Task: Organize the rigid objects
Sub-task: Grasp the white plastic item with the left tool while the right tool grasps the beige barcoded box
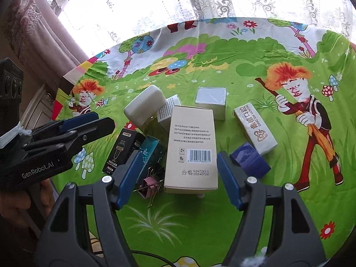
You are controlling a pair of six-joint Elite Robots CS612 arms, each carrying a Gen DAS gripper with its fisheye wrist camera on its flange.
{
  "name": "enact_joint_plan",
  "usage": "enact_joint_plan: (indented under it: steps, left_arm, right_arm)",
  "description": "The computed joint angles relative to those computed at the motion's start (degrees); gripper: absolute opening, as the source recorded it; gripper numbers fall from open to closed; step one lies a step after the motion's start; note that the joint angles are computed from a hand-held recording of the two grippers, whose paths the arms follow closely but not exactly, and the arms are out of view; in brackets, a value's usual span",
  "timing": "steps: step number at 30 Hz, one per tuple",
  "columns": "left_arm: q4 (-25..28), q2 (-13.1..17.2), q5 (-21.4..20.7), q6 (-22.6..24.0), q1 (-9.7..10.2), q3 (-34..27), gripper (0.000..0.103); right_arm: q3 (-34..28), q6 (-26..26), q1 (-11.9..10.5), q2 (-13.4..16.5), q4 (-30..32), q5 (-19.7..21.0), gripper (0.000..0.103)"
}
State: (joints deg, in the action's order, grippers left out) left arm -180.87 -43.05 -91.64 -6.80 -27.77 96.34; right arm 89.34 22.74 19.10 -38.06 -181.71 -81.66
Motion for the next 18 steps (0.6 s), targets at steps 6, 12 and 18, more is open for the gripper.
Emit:
enact_joint_plan:
  steps: [6, 12, 18]
  left_arm:
    - [4.0, 2.1, -0.1, 3.3, -0.58, -3.6, 0.053]
    - [4.3, 3.2, 0.3, 3.4, -0.49, -5.0, 0.038]
    - [3.3, 3.7, 0.7, 2.6, -0.1, -5.4, 0.028]
  right_arm:
    - [-0.7, -1.1, 0.0, 0.8, -0.6, -0.2, 0.072]
    - [-1.4, -2.3, 0.1, 1.4, -0.1, -0.9, 0.064]
    - [-1.4, -3.0, 0.2, 1.7, 0.0, -1.3, 0.056]
